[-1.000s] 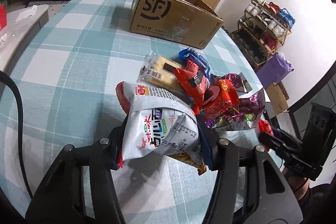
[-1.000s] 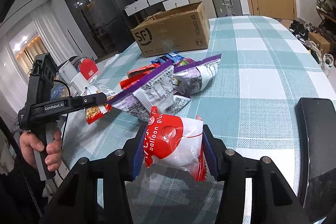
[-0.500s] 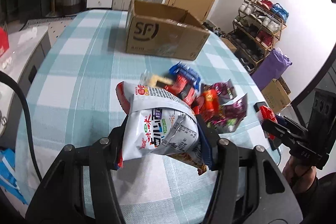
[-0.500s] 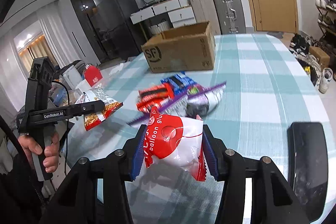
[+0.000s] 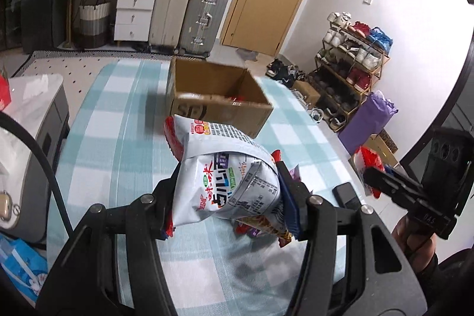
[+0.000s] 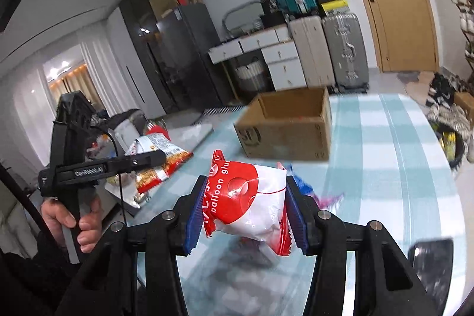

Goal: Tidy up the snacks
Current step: 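Lift both held bags and carry them over the cardboard box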

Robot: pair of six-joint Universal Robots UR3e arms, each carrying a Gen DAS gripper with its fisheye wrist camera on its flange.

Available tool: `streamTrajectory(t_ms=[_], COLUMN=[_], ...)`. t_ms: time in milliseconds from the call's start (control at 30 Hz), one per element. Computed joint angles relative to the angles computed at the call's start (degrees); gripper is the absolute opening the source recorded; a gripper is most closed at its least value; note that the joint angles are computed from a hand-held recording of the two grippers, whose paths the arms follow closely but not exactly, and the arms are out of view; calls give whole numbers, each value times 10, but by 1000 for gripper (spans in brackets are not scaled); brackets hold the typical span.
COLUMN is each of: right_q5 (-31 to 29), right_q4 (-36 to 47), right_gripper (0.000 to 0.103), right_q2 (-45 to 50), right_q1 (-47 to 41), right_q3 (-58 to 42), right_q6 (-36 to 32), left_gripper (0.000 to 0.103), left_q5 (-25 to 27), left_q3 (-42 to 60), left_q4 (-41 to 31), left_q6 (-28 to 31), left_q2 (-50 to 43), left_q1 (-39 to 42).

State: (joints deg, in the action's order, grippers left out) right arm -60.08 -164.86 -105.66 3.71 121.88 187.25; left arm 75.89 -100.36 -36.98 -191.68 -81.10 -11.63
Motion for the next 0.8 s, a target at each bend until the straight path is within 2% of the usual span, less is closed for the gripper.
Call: streamTrajectory(t_ms=[133,467,733,800], right_q5=[23,95,77,72], right_q4=[12,64,148,168], right_gripper=[50,51,51,51], right_q2=[28,137,255,287], right_q1=[-4,-28,-11,-6], right_q3=[-74,-284,-496,-552], right_q6=[8,26,15,13], left_gripper=[54,54,54,54], left_q5=[0,-81,-70,-71], left_q3=[67,218,444,528], left_q4=[-41,-147,-232,-265], left_q6=[16,34,34,32], left_q2=[-15,-50,-194,-243], left_q1=[-8,55,43,43])
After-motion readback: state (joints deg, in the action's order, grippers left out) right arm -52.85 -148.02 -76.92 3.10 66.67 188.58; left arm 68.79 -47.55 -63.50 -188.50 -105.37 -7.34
